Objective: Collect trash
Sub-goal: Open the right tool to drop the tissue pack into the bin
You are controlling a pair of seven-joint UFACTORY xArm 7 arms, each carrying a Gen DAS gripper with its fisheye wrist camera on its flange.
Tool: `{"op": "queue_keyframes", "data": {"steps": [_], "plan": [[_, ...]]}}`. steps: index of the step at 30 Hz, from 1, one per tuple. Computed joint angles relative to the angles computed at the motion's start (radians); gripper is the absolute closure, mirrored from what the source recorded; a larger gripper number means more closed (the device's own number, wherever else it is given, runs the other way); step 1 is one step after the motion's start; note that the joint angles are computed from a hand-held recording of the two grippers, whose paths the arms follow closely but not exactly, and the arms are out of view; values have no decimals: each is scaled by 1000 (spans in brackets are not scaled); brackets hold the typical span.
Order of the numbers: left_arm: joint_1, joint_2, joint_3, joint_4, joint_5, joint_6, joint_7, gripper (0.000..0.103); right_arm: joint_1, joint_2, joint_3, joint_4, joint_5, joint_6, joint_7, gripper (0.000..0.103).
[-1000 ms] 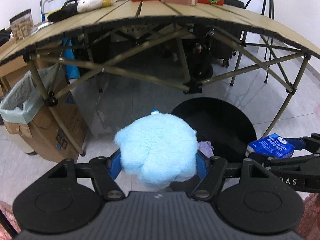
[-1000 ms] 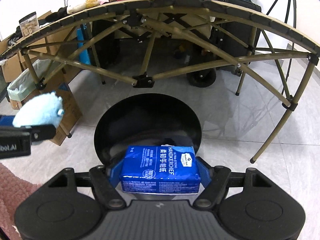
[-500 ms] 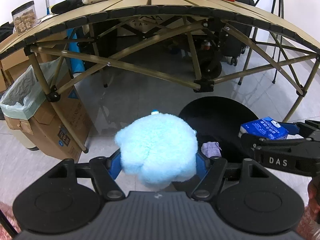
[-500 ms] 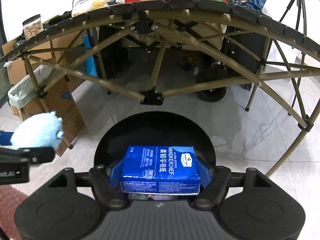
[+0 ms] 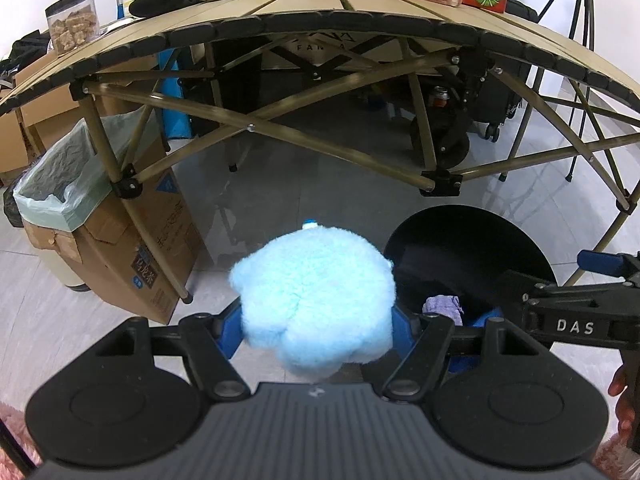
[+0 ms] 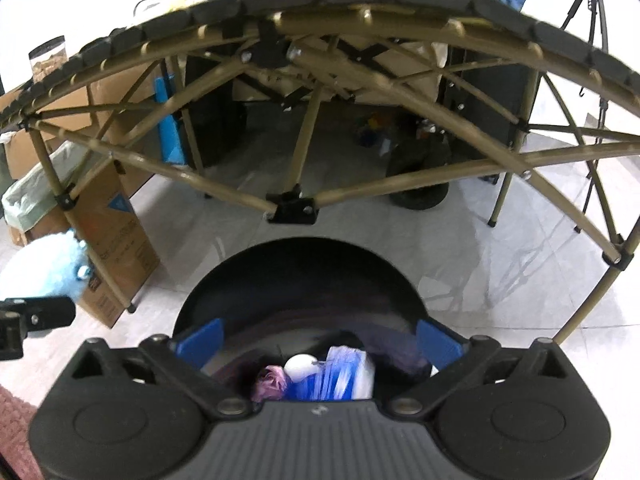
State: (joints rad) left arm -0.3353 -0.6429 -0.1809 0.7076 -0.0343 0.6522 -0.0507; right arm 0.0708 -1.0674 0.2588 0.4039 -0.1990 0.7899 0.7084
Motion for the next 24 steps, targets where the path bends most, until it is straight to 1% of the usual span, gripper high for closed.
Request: {"op": "queue_keyframes", "data": {"steps": [15, 24], "plan": [[-2, 8, -4, 0, 10, -4, -2, 32, -1, -3, 16, 11, -19, 46, 7, 0], [-17, 9, -1, -3, -4, -3, 13, 32, -3, -8, 20, 15, -29, 84, 19, 0]]}}
